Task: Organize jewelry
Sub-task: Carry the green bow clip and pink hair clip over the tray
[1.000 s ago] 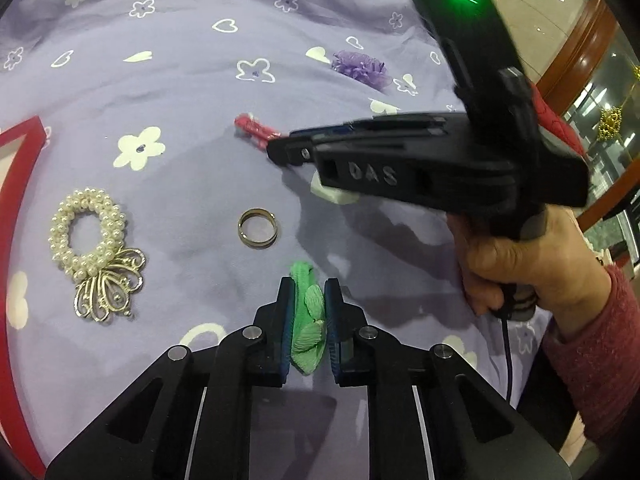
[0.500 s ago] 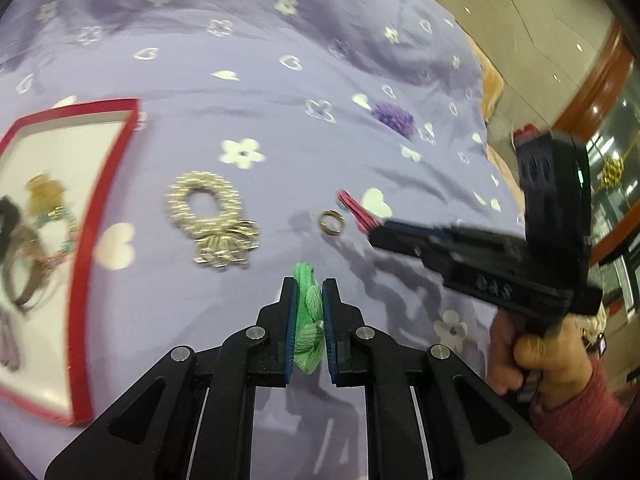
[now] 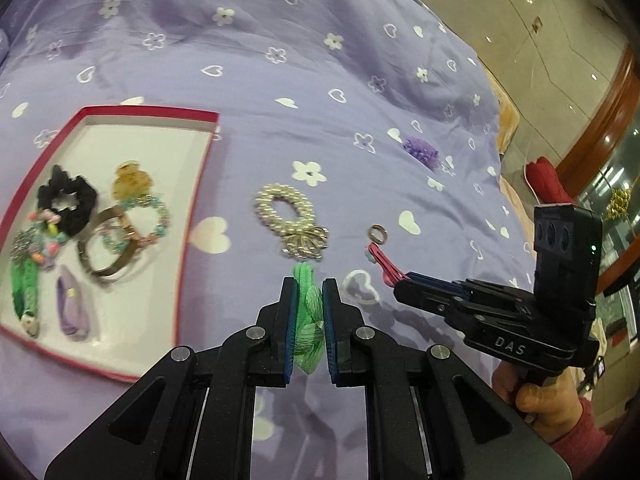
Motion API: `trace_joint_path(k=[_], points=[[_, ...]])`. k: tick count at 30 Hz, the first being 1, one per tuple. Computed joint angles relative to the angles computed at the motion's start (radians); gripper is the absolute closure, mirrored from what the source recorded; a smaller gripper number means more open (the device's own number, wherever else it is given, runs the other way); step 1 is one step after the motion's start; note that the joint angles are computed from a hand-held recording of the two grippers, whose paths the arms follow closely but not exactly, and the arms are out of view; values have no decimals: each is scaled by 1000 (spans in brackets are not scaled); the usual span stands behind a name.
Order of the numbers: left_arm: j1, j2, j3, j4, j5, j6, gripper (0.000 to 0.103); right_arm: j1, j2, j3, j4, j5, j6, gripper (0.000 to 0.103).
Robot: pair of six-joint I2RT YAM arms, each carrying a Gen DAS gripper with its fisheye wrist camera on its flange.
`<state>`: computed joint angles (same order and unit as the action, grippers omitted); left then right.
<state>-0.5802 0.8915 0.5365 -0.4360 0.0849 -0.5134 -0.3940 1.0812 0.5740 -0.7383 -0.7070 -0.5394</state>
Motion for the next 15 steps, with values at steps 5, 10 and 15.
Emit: trace_joint_path(k=[5, 10, 15], points=[[73, -83, -21, -57, 30, 26, 92, 93, -79, -32, 12, 16, 86, 86], [147, -154, -30, -112, 62, 58, 92, 208, -136, -51, 40, 49, 186, 86], [264, -208, -37, -161, 121, 113, 92, 308, -167, -49, 66, 83, 265, 86]])
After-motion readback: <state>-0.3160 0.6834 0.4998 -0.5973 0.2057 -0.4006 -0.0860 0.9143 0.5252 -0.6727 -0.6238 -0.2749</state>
